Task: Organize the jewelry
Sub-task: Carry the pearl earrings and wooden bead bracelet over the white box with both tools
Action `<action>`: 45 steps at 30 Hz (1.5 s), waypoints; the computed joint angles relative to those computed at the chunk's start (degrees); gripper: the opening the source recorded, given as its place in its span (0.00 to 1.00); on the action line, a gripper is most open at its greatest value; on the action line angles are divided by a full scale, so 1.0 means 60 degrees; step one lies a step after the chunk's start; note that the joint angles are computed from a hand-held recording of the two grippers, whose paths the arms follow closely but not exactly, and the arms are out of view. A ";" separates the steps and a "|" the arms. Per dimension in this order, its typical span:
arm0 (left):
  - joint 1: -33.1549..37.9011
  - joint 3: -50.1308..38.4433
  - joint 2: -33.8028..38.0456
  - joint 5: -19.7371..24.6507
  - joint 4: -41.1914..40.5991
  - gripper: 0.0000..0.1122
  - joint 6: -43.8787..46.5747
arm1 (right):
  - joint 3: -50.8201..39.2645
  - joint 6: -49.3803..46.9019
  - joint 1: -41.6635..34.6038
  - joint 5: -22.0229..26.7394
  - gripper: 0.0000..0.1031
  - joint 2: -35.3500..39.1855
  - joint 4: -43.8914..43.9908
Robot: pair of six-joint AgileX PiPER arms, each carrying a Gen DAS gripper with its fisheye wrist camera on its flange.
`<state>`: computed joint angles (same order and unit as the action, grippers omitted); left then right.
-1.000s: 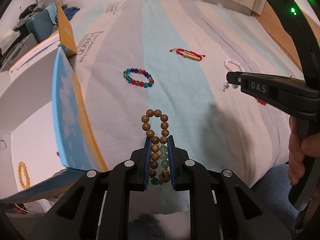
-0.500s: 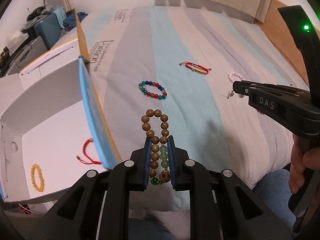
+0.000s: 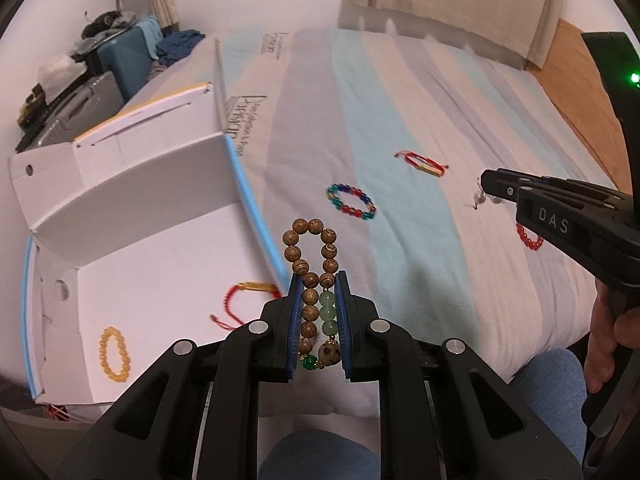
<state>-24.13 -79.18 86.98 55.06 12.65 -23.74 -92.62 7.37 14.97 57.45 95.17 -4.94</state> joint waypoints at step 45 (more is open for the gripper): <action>0.7485 0.2515 -0.1305 -0.0866 -0.2828 0.13 0.5288 | -0.4985 0.1778 0.5009 0.1908 0.10 0.3995 -0.1167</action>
